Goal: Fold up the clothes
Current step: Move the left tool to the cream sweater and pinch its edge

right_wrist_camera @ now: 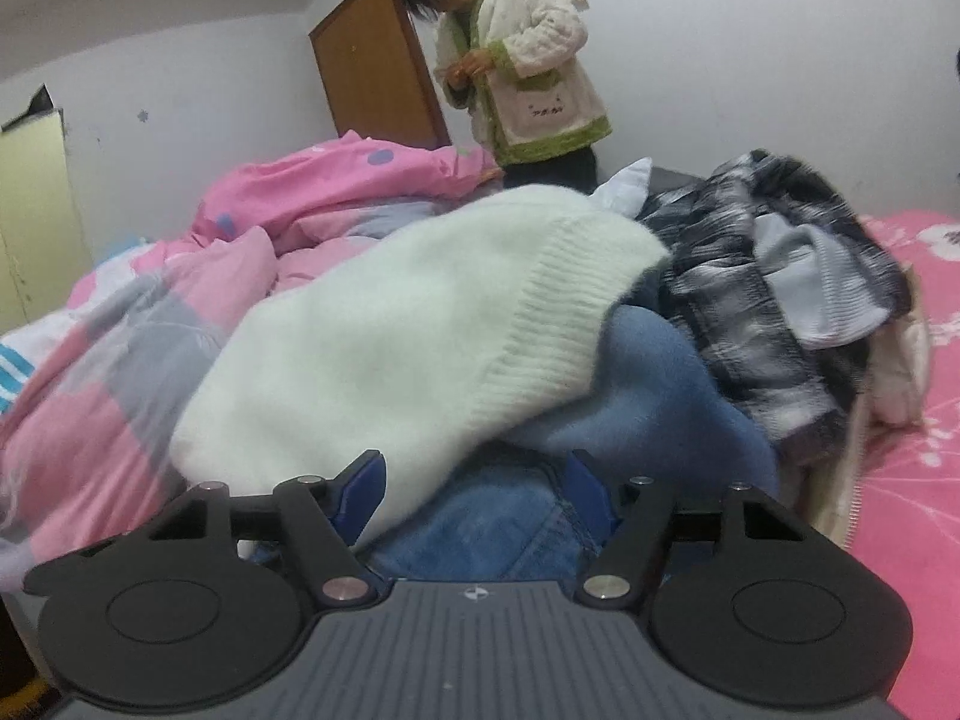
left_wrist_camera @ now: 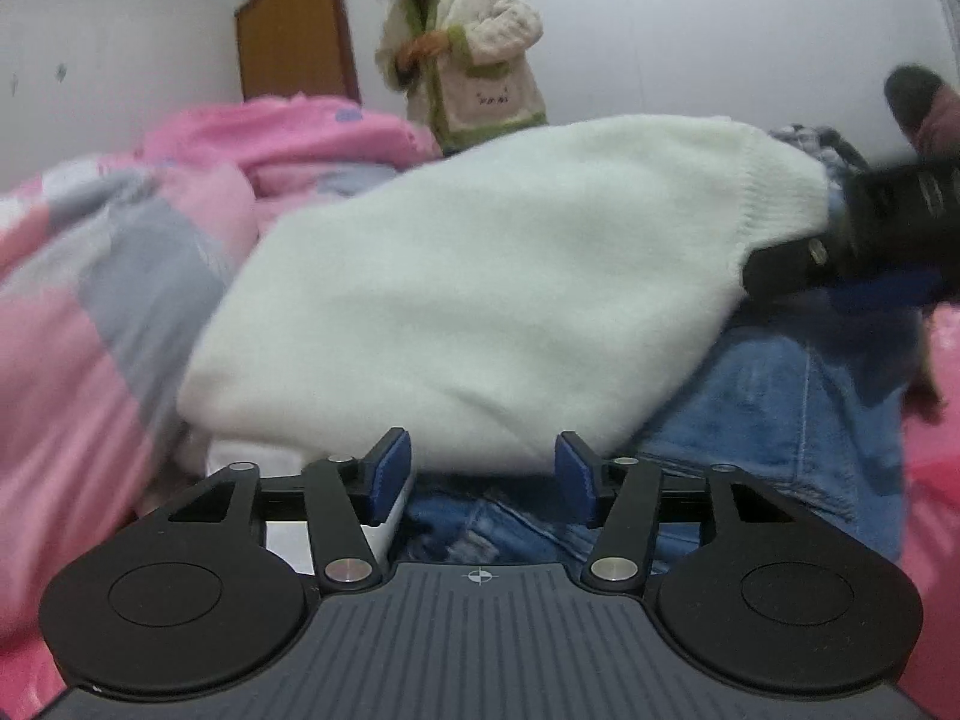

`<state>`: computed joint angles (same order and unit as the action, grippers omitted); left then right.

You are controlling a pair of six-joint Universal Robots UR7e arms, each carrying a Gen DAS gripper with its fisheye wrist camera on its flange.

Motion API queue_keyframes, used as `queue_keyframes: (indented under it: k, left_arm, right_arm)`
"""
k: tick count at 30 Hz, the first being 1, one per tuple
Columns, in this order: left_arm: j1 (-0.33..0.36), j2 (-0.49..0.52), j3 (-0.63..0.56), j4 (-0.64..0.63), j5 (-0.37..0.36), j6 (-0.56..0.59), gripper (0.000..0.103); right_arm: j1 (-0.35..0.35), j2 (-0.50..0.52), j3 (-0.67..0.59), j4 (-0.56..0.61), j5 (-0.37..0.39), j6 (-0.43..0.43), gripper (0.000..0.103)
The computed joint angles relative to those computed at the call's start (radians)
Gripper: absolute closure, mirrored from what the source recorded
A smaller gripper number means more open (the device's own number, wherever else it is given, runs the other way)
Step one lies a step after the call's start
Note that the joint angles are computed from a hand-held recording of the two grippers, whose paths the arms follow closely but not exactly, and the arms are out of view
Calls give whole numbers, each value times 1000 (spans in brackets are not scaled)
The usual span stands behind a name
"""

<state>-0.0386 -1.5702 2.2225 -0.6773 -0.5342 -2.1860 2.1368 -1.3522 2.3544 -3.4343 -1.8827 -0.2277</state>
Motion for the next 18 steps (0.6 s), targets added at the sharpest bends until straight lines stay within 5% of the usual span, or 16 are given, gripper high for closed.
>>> queue_keyframes:
  k: [3,8,16,18]
  left_arm:
    - [4,-26,20,-44,26,75,39]
    - [6,148,5,127,41,63,31]
    - [7,225,34,99,90,244,30]
    - [4,256,29,153,104,209,29]
  right_arm:
    - [-12,12,-17,21,51,4,34]
    - [-6,44,-52,102,38,30,34]
    - [-9,45,-64,162,39,34,31]
    - [-9,53,-77,174,29,38,31]
